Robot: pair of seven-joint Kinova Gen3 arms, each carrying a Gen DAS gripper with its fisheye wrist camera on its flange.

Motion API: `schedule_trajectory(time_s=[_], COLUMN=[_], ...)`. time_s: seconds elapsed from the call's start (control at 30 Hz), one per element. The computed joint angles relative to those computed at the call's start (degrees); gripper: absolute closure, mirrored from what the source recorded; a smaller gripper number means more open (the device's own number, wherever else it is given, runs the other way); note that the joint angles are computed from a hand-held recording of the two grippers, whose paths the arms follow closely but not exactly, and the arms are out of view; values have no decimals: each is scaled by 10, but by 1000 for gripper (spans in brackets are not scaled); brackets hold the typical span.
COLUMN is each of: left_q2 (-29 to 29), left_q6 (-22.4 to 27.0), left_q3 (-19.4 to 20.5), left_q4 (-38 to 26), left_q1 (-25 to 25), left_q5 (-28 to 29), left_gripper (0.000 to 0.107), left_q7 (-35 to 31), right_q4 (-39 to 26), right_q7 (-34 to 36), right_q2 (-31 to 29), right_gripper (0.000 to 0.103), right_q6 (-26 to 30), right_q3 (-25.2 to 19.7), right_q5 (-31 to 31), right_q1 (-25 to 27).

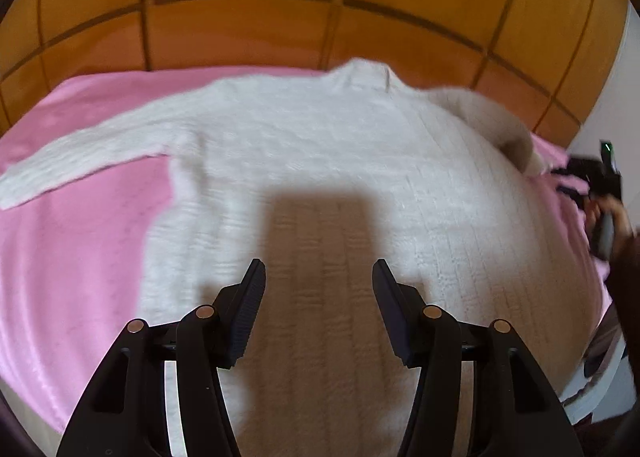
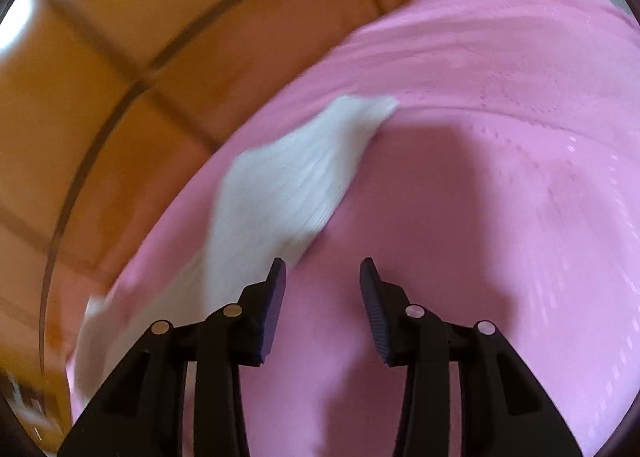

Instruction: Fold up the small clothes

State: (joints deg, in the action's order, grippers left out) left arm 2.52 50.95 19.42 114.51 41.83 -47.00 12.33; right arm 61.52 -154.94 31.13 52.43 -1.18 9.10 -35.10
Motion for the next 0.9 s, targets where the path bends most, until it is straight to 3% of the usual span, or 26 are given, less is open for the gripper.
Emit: schedule_trajectory(time_s=[0.17, 0.2, 0.23, 0.33, 0.47, 0.63, 0.7, 0.77, 0.9], left_q2=[13, 12, 11, 17, 14, 5, -2, -7, -19], left_q6=[-36, -40, -42, -42, -48, -66, -76, -83, -95], left_q3=[-16, -18, -19, -22, -25, -24, -22, -19, -11], left_q4=[4, 6, 6, 1, 6, 21, 28, 34, 43], left_q1=[-13, -13, -14, -15, -12, -13, -16, -21, -31], left_q5=[24, 25, 26, 27, 21, 6, 2, 0, 3], left_gripper=[51, 49, 49, 48, 48, 48, 48, 48, 48], left_q7=[-17, -17, -17, -17, -5, 24, 36, 43, 47], right_q4=[-102, -125, -141, -125, -22, 93, 134, 162, 208], right_q7=[9, 22, 35, 64, 43, -42, -62, -70, -117], right_q2=[74, 87, 96, 83, -12, -144, -198, -241, -322], right_gripper=[73, 78, 92, 97, 98, 98, 98, 98, 98], right_q6=[33, 49, 60, 49, 5, -1, -2, 0, 3], right_q3=[-1, 2, -1, 9, -31, -164, -196, -198, -122], right_q5=[-17, -26, -31, -43, -6, 78, 91, 84, 89], right_q1=[32, 35, 40, 36, 57, 141, 163, 160, 63])
